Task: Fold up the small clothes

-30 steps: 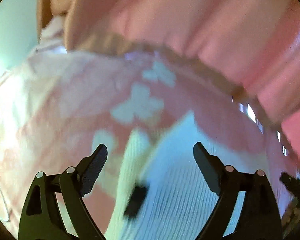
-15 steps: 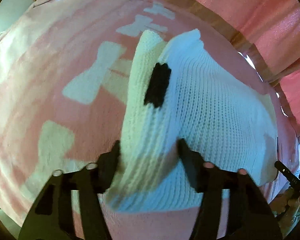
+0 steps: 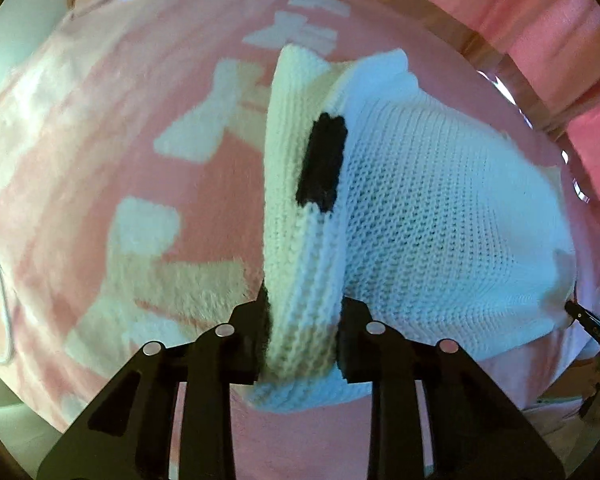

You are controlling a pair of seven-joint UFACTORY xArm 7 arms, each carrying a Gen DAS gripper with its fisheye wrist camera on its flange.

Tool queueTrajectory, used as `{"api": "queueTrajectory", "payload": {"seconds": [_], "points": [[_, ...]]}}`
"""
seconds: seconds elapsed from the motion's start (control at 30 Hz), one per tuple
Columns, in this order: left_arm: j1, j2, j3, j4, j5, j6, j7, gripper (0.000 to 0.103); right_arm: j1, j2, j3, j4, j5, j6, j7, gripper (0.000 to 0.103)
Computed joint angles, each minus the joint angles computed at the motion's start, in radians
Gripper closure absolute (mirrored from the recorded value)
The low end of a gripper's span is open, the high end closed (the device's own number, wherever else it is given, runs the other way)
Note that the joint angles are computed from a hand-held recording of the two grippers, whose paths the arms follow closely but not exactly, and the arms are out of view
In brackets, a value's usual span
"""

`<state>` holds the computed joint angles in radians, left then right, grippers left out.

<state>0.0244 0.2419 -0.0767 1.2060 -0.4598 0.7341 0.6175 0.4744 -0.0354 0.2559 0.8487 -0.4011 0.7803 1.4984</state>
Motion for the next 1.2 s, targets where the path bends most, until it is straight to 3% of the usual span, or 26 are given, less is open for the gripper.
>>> {"api": "queueTrajectory", "payload": {"seconds": [0.1, 0.2, 0.27, 0.3, 0.43, 0.53, 0.6, 0.7, 0.73, 0.77, 0.8, 0.83, 0.93, 1.03, 1.07, 1.13, 1.2], "points": [[0.010, -0.024, -0.003, -0.009, -0.035, 0.001, 0.011, 0.068, 0.001, -0.023, 0.000, 0.002, -0.022, -0.006, 0.010, 0.094], [0.010, -0.077, -0.009, -0.034, -0.101, -0.069, 0.079, 0.063, -0.022, -0.098, 0.005, -0.027, -0.062, -0.057, 0.064, 0.081], [-0.002, -0.093, -0.016, -0.011, -0.145, -0.103, 0.106, 0.043, -0.051, -0.114, 0.006, 0.004, -0.099, -0.043, 0.047, 0.067], [-0.011, -0.079, -0.017, 0.017, -0.154, -0.112, 0.105, 0.040, -0.066, -0.106, 0.005, 0.029, -0.115, -0.039, 0.036, 0.056], [-0.060, 0.027, -0.032, 0.177, -0.095, -0.152, 0.046, 0.016, -0.119, 0.009, -0.036, 0.167, -0.149, -0.064, -0.049, 0.054], [-0.094, 0.169, -0.038, 0.330, 0.012, -0.143, -0.050, 0.016, -0.133, 0.091, -0.076, 0.229, -0.168, -0.135, -0.057, 0.054], [-0.111, 0.304, -0.026, 0.486, 0.085, -0.052, -0.147, 0.019, -0.127, 0.167, -0.104, 0.291, -0.189, -0.134, -0.072, 0.054], [-0.114, 0.400, -0.030, 0.599, 0.153, 0.042, -0.234, 0.043, -0.130, 0.246, -0.135, 0.339, -0.107, -0.146, -0.158, 0.054], [-0.107, 0.415, -0.042, 0.616, 0.162, 0.058, -0.229, 0.057, -0.126, 0.268, -0.144, 0.355, -0.086, -0.139, -0.185, 0.064], [-0.099, 0.420, -0.058, 0.617, 0.164, 0.059, -0.207, 0.077, -0.118, 0.276, -0.151, 0.359, -0.077, -0.141, -0.200, 0.079], [-0.090, 0.425, -0.071, 0.622, 0.161, 0.072, -0.191, 0.089, -0.116, 0.287, -0.154, 0.365, -0.055, -0.146, -0.226, 0.094], [-0.084, 0.430, -0.081, 0.631, 0.157, 0.091, -0.181, 0.096, -0.109, 0.291, -0.160, 0.372, -0.046, -0.144, -0.236, 0.094], [-0.076, 0.390, -0.095, 0.576, 0.137, 0.022, -0.150, 0.097, -0.051, 0.244, -0.199, 0.386, -0.174, -0.133, -0.159, 0.095], [-0.062, 0.372, -0.099, 0.560, 0.102, -0.034, -0.141, 0.097, -0.046, 0.181, -0.210, 0.356, -0.297, -0.136, -0.037, 0.095], [-0.103, 0.390, -0.046, 0.580, 0.123, -0.044, -0.170, 0.097, -0.060, 0.188, -0.203, 0.359, -0.286, -0.111, -0.039, 0.095], [-0.104, 0.482, -0.042, 0.688, 0.218, 0.051, -0.281, 0.097, -0.100, 0.216, -0.189, 0.340, -0.185, -0.100, -0.087, 0.095], [-0.111, 0.491, -0.034, 0.690, 0.216, 0.053, -0.295, 0.097, -0.126, 0.264, -0.179, 0.329, -0.085, -0.113, -0.139, 0.095]]}}
